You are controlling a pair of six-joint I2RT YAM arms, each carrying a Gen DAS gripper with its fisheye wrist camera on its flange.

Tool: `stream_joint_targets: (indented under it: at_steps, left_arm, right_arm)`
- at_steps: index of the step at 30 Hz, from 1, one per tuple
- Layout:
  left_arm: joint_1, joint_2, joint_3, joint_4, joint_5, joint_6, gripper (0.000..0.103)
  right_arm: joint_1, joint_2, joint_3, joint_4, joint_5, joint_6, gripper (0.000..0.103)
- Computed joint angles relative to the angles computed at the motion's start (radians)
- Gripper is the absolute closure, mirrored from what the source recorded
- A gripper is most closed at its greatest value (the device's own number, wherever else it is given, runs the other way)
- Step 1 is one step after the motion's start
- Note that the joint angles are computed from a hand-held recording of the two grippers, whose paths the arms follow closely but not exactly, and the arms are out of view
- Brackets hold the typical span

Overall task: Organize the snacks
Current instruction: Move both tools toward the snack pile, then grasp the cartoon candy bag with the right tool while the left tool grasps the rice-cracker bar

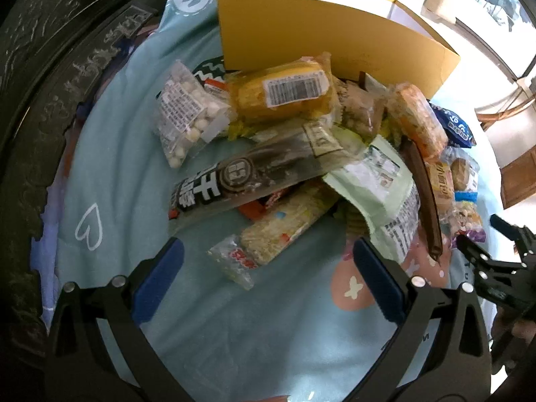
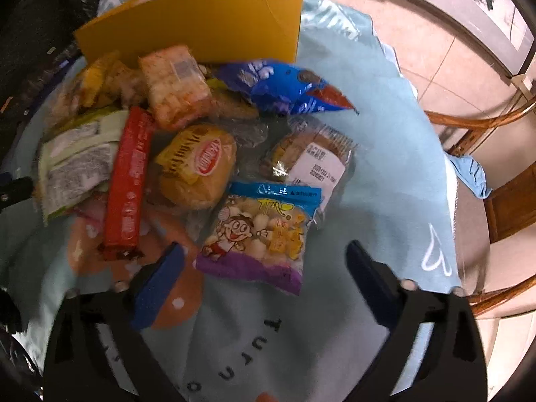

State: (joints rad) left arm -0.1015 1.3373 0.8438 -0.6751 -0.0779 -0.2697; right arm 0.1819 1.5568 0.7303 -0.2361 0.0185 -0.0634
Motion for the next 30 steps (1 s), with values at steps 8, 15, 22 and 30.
stream_joint_targets:
  at_steps: [8, 15, 22, 30]
  left_arm:
    - [0.051, -0.008, -0.024, 0.021, 0.026, 0.026, 0.002]
    - [0.073, 0.004, -0.038, 0.047, 0.027, 0.017, 0.002]
    - [0.029, 0.04, -0.032, 0.038, 0.079, 0.049, 0.022]
    - [0.023, 0.06, -0.044, 0.055, 0.071, 0.044, 0.021]
  right_arm:
    - [0.077, 0.109, 0.05, 0.012, 0.083, 0.051, 0.032]
    - [0.084, 0.091, 0.038, 0.009, 0.065, 0.053, 0.05]
    - [0.013, 0.005, -0.004, -0.022, -0.004, 0.017, 0.054]
    - [-0.067, -0.067, -0.04, -0.042, -0.1, -0.035, 0.054]
